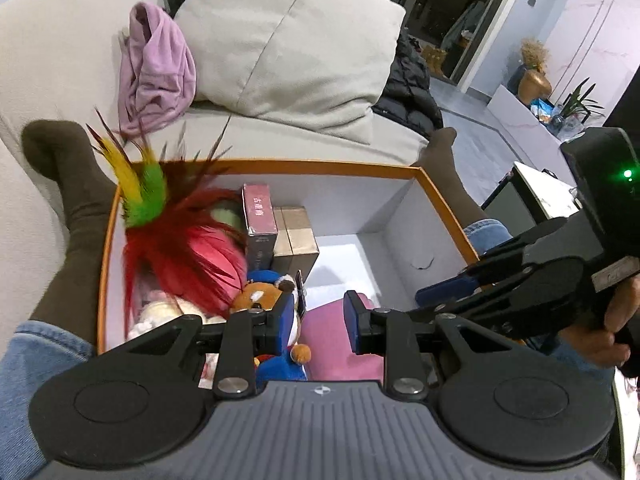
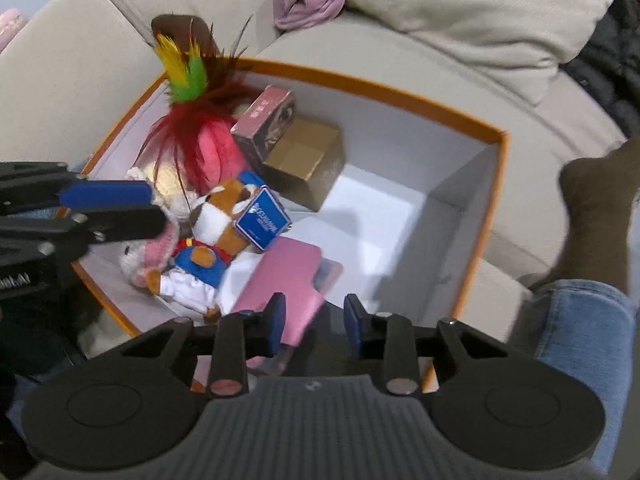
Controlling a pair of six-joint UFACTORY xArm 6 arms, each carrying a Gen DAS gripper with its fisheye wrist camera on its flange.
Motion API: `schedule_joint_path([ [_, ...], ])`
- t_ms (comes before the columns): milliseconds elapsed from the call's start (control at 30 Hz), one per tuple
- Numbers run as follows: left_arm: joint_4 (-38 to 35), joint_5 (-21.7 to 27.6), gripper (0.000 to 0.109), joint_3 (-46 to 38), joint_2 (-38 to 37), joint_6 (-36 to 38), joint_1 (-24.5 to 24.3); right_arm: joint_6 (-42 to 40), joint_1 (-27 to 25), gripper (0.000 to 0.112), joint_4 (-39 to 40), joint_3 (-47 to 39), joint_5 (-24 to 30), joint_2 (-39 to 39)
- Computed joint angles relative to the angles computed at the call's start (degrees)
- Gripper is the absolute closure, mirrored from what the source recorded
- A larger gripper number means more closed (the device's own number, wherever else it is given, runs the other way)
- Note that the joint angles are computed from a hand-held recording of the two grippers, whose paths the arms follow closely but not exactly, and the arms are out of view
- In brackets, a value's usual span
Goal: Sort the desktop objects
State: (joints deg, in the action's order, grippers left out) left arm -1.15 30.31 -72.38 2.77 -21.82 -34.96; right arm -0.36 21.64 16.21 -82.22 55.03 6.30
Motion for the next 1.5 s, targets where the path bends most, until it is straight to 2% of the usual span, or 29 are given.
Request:
schedule_joint_path([
  [100,-1.52,-0.73,0.079,0.15,0.59,0.58,0.64,-0.05,-0.19,0.072,2.43,-3.24,2.64,3.56],
  [233,-3.88,-1.68,0.079,0.58,1.01,1.37,1.54,0.64,0.36,0.07,0.8,-7.34,5.87,7.63],
  [300,-5.55,-1.77,0.079,0.41,1.43,2.55,1.78,0.36,0.42,0.066,1.28,-7.88,5.38,8.59],
  [400,-7.72,-1.71,0.079,0.51,1.65,3.98,1.99,0.52,-0.16,0.069,4.34,-7.87,5.67,8.46],
  [567,-10.96,-2.32,0.079,0.9,1.61,5.6,2.16,-2.7,-1.35,0.07,13.45,-3.39,3.07,4.03],
  [633,-13.26,-2.09,0.078,0.6,1.89,6.6,2.27,-4.36,-0.89,0.07,14.9,-2.15,1.9,2.76],
  [833,-18.59,-1.16,0.071,0.28,2.34,8.45,2.36,-7.56,0.41,0.065,16.43,-1.4,0.18,1.48],
  [967,-21.31,0.07,0.07,-1.01,3.76,9.94,2.31,-10.68,-0.45,0.065,21.98,0.29,-1.56,0.92],
  [1100,-21.78,2.18,0.07,-2.94,5.74,9.36,2.43,-15.44,-0.18,0.064,27.14,-0.2,0.91,2.13],
  [1200,-18.4,4.58,0.07,-4.41,7.09,7.18,2.12,-15.32,2.0,0.063,21.92,-0.57,-0.21,2.4],
  [1267,-17.12,4.67,0.07,-4.3,7.22,7.1,1.75,-15.13,2.05,0.063,21.54,-0.72,0.17,2.51],
  [1367,-14.51,4.46,0.074,-3.96,6.95,5.99,1.33,-14.46,1.21,0.063,19.91,-1.58,2.36,2.25],
  [1500,-15.86,3.31,0.075,-2.59,6.11,6.5,1.49,-13.45,-0.78,0.062,14.53,-5.13,8.73,2.73],
])
